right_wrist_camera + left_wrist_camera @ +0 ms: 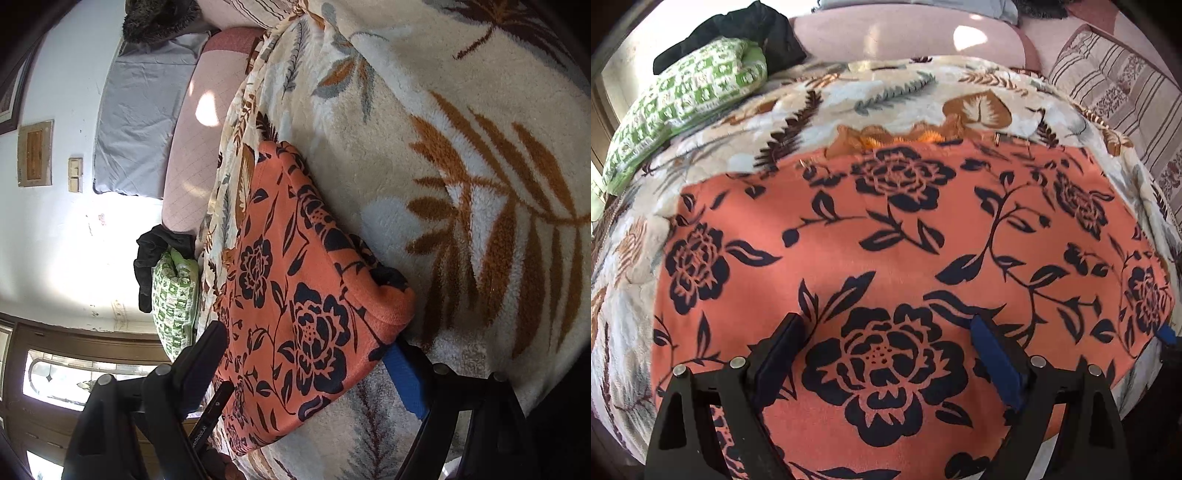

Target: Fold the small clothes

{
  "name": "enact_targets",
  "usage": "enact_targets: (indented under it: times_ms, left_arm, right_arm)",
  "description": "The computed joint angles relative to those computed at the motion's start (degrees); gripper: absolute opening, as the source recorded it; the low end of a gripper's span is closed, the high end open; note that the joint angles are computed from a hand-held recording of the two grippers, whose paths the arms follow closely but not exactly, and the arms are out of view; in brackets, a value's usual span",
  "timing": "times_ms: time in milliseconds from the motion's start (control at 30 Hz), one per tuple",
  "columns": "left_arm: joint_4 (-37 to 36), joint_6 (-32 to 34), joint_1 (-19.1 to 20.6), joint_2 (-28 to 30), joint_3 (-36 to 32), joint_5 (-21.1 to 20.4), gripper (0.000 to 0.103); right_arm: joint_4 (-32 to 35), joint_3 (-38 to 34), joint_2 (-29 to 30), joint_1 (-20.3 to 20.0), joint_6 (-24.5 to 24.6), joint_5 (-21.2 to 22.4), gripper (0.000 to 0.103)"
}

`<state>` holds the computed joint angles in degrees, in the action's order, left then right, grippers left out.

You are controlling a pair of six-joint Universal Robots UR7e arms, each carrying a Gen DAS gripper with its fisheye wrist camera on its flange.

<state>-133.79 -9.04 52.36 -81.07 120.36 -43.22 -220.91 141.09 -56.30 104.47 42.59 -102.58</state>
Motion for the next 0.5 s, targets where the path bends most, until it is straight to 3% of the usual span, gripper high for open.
enact_targets:
  times_ms: [167, 300, 367, 400, 433, 500]
  left_arm:
    - [-1.6, -0.8, 0.3, -1.3, 0.1, -1.8, 0.092]
    - [-6.5, 2.6, 0.2, -0.1, 2.3, 0.5, 0.097]
    - [-7.1, 3.1, 0.4, -0.1, 2.4, 0.2, 0.097]
    - [-6.9, 3.3, 0.7, -0.2, 2.1, -0.2, 0.097]
    - [-7.2, 3.8, 0.8, -0.3, 2.2, -0.4, 0.097]
    - [-7.9, 4.5, 0.8, -0.2, 2.3, -0.2, 0.098]
  right_arm:
    - [2.4, 0.7, -2.6, 0.8, 0.4, -2.8, 0.085]
    - [0.2, 0.8, -1.1, -3.0, 1.8, 5.0, 0.085]
    - [3.3, -1.2, -0.9, -1.6, 0.1, 3.3, 0.062]
    - [6.7, -2.8, -1.6, 0.5, -1.9, -0.4, 0.024]
    - [9.9, -4.4, -2.3, 3.2, -3.9, -5.4, 0.013]
    - [15.9, -7.6, -2.8, 7.8, -8.6, -13.3, 0.011]
